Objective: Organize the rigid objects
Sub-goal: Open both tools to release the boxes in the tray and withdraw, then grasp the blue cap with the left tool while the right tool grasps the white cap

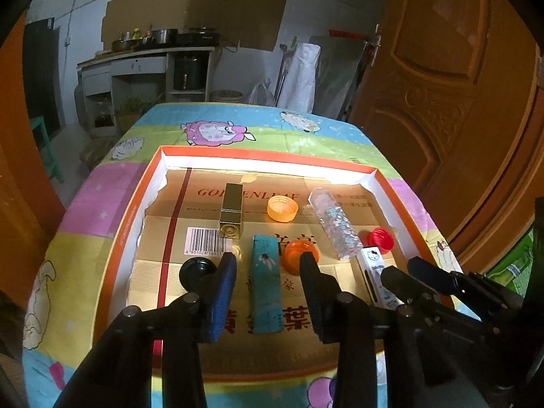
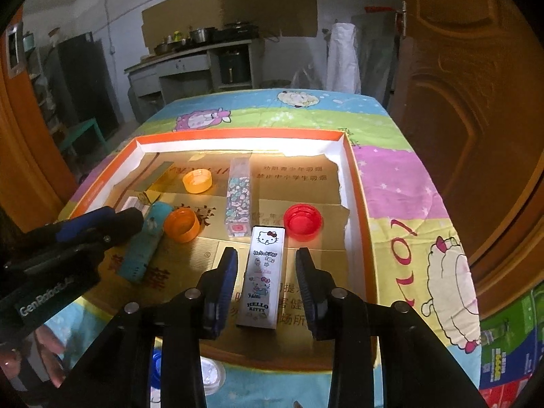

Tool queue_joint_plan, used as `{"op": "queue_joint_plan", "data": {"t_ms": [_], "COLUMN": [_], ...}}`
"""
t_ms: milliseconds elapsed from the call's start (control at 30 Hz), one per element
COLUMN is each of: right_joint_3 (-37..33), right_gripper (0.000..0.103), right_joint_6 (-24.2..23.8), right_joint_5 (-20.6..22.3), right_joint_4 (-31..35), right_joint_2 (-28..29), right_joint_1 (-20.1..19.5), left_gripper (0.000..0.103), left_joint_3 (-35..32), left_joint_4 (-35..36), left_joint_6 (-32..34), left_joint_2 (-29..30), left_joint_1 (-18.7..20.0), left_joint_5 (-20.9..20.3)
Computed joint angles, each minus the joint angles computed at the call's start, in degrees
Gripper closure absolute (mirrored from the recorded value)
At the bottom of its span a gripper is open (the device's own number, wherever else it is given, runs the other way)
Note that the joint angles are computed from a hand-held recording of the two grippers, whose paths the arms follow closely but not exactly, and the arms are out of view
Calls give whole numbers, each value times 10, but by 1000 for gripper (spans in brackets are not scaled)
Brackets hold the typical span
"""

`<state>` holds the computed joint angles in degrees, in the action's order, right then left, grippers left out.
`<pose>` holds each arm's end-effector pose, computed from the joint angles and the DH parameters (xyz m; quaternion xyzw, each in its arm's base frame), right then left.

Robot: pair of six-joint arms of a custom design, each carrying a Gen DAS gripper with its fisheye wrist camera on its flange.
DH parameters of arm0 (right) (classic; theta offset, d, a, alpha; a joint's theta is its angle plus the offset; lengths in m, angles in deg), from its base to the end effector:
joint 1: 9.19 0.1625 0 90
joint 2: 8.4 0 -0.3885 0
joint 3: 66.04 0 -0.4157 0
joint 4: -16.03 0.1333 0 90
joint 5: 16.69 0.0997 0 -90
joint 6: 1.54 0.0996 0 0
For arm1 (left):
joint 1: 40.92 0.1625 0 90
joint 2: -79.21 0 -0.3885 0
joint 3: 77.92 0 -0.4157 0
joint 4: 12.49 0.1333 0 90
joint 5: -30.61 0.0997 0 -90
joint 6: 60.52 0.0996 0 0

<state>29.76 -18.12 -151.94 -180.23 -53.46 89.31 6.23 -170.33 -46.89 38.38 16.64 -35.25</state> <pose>0.1582 -0.6353 0.1581 0.0024 -0.8362 0.4049 0.3699 -0.2419 -0.7051 0.0900 0.3331 0.8968 -0.2383 0.1677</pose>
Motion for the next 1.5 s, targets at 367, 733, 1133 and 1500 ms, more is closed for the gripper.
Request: {"op": "queue_joint_plan", "data": {"t_ms": [367, 733, 1133, 1500], "right_joint_3": [36, 78, 131, 158], "right_gripper": [67, 67, 67, 67], "right_joint_6": [22, 20, 50, 60], "right_joint_5": [-16, -46, -69, -76], "right_joint_4": [-20, -57, -89, -109], "right_joint_2": [-21, -36, -57, -73], "right_joint_1": [18, 45, 63, 68], "left_gripper": [64, 64, 64, 64], "left_joint_3": [45, 109, 180, 181], "left_joint_4": [-17, -26, 13, 10], "left_joint_6": [5, 19, 32, 42], "left_joint_2": [-40, -91, -127, -100], "left_joint_1": [-6, -16, -18, -19], "left_joint_5": [-3, -17, -67, -53]}}
